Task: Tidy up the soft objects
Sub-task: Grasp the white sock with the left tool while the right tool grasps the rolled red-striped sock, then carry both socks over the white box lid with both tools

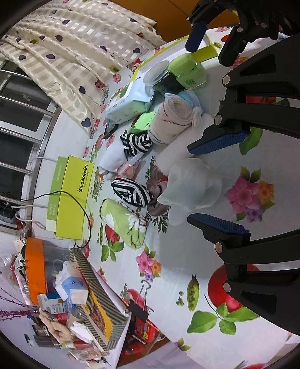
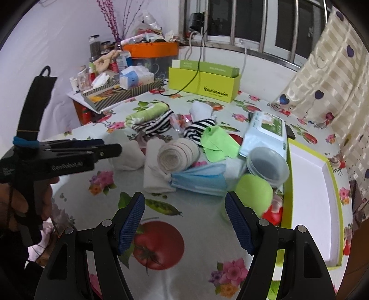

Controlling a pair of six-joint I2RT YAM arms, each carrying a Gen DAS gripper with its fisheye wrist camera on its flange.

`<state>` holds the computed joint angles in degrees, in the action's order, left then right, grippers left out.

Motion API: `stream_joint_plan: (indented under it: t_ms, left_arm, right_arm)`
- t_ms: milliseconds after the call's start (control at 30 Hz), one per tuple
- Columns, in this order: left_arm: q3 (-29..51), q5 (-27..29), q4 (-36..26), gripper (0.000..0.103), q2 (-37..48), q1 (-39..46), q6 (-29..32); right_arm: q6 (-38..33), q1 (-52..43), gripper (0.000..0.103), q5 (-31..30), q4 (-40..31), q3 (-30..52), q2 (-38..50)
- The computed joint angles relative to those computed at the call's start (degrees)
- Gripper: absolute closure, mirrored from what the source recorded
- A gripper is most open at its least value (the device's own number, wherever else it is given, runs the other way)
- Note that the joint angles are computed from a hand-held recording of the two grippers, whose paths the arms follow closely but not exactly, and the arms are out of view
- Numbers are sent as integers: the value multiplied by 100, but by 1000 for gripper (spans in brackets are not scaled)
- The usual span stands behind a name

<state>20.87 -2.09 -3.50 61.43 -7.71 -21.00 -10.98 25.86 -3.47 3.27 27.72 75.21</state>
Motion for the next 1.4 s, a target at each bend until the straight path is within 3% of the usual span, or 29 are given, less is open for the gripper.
stream_joint_plan:
  t_ms: [367, 700, 733, 833, 1067, 1400]
  left_arm:
    - [229, 394, 725, 49, 1383, 247, 136]
    - [153, 608, 1140, 49, 1521, 392, 292]
    - [152, 656, 1161, 49, 1525, 418, 300]
    - [166, 688, 1159, 54, 1516, 445, 335]
    - [119, 529, 1180, 68, 1361, 416, 400]
    - [5, 241, 739, 69, 598, 308, 356]
  right_arm:
    - [129, 193, 31, -89, 134, 860, 1047]
    - [518, 65, 31, -430, -50, 2018, 2370]
    - [572, 46, 33, -449, -77, 2107, 2482]
    - [635, -30, 57, -612, -197, 2331, 2757]
    - [614, -66, 62, -637, 32, 2142, 2645]
    - [517, -100, 63, -841, 210, 1734, 2082]
